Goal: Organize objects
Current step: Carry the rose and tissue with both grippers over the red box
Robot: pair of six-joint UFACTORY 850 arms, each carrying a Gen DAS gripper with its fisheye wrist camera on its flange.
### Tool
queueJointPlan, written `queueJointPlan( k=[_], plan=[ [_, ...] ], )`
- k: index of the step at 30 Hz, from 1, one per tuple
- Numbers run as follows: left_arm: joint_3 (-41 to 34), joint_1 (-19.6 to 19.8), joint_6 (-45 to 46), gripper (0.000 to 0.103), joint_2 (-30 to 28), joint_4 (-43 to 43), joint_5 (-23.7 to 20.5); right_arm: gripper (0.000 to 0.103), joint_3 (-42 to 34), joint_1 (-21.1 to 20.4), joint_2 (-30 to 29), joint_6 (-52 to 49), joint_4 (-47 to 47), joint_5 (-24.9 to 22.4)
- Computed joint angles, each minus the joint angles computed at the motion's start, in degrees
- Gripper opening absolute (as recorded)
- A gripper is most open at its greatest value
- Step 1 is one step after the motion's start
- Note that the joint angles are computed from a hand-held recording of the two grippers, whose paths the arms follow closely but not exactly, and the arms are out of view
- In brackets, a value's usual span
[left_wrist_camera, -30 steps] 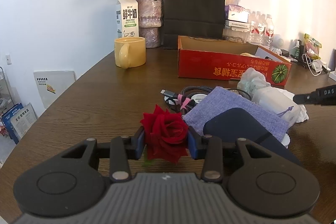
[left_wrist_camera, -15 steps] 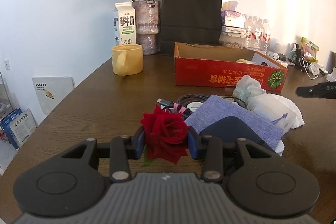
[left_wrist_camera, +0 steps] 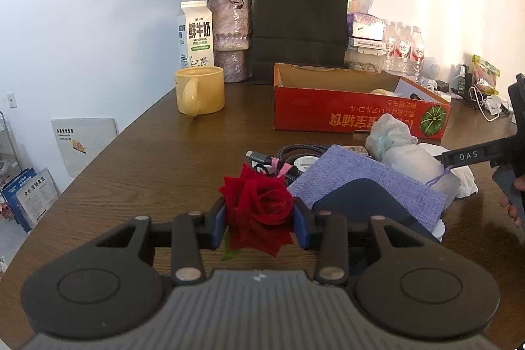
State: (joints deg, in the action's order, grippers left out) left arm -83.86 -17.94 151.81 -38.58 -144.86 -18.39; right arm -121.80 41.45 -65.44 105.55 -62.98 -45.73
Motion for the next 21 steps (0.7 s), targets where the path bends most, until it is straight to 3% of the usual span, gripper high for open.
queueJointPlan(
  k=[5, 11, 21],
  plan=[
    [-0.1, -0.2, 0.4, 0.041, -0.1, -0.4, 0.2, 0.1, 2.6, 0.5, 1.2, 2.9, -2.9, 0.6],
    [-0.1, -0.3, 1.3, 0.042, -0.1, -1.1, 0.7, 0.072, 7.5, 1.1, 3.8, 8.4, -7.6, 0.5],
    [-0.5, -0.7, 1.3, 0.042, -0.2, -1.0, 0.5, 0.065, 12.9, 2.1, 6.6, 15.8, -13.8, 0.7]
  ],
)
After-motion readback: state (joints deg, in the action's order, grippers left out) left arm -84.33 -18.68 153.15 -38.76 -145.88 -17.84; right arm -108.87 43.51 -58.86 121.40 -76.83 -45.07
